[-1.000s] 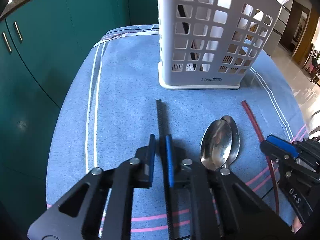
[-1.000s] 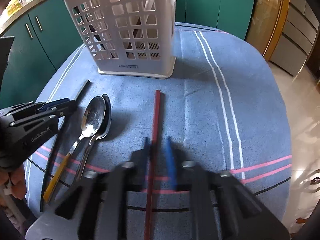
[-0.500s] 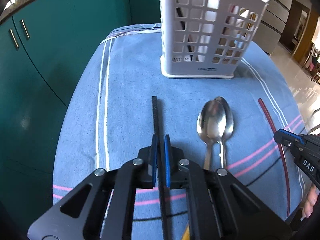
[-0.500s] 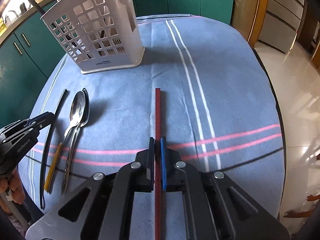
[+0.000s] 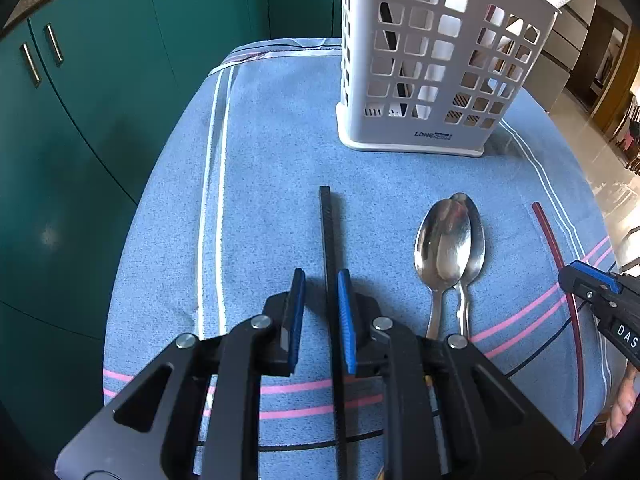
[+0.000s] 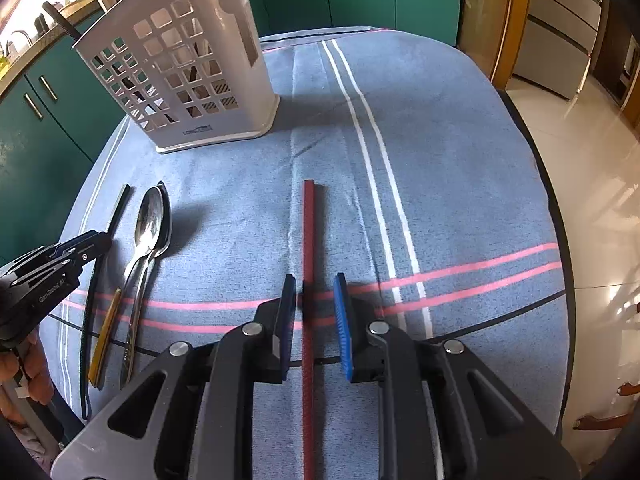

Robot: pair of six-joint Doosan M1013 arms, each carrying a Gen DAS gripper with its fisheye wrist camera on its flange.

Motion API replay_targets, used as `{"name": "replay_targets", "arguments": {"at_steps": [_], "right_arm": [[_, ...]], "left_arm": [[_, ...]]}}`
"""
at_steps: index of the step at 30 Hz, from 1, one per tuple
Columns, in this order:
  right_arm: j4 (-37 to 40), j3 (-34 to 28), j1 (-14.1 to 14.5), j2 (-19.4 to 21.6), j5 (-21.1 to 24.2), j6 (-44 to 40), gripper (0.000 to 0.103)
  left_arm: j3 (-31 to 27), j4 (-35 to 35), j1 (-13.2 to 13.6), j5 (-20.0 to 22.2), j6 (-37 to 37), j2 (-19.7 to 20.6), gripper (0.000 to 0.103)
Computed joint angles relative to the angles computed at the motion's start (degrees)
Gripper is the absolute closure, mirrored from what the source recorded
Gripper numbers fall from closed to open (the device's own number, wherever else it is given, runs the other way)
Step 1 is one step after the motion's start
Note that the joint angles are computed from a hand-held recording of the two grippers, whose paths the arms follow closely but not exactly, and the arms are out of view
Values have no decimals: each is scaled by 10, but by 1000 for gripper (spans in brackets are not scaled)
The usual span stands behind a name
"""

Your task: Organize utensils

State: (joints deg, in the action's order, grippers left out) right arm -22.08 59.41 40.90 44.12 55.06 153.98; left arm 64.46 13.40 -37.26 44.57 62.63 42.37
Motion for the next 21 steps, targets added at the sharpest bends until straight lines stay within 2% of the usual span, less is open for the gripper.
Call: {"name": "replay_targets", "arguments": {"at_steps": [5, 8, 13, 18, 21], "right_arm": [[14, 3, 0, -1, -26, -17, 79], [10, -2, 1, 1, -44, -23, 79], [30, -40, -3, 19, -82, -87, 79], [120, -97, -15, 55, -87, -194, 81], [187, -98, -25, 61, -110, -233, 87]], "left_arm": [[2, 3, 2, -3, -16, -1, 83], [4, -16, 4, -21, -2, -5, 82], [-3, -13, 1, -24, 7, -5, 78], [2, -15, 1, -19, 8, -7, 77], [6, -11, 3, -18, 2, -9, 75]]}}
